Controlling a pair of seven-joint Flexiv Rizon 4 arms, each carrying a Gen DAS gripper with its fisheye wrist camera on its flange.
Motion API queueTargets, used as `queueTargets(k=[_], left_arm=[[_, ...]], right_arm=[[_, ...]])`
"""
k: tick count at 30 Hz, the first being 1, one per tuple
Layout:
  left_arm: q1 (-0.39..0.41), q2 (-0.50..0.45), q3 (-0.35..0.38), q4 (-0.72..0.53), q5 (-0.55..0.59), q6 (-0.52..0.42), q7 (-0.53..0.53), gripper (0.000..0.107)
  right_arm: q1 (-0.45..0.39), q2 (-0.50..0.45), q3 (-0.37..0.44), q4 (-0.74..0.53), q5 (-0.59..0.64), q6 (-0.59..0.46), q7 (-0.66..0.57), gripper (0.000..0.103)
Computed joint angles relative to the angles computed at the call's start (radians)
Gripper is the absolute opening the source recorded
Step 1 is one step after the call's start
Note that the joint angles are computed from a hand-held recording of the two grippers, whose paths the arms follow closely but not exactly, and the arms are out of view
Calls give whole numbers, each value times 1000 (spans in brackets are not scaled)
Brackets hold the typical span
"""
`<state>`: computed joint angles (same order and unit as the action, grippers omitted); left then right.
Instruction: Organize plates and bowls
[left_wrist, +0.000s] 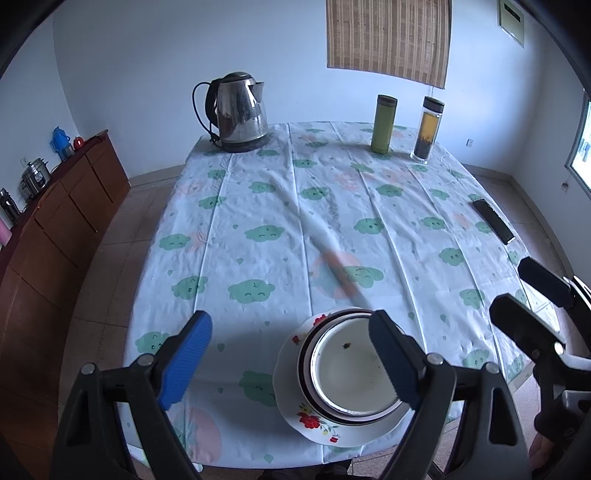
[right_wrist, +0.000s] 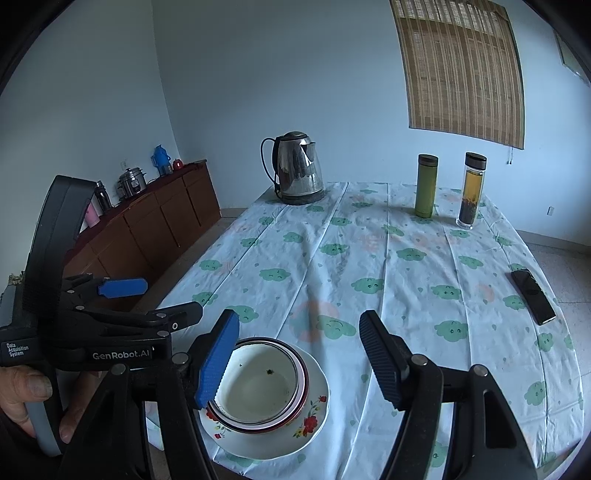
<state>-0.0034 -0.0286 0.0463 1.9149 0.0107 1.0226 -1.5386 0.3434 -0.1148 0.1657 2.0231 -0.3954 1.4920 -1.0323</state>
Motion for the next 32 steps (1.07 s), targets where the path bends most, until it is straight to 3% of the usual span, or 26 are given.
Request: queueTargets(k=[15,32], left_arm=[[0,-5,-1,0,-6,46,25,89],[1,-18,1,1,4,59,43,92]], right_arm=[[11,-8,-32,-4,-88,28,73,70],[13,-30,-22,-26,-46,10,43,70]])
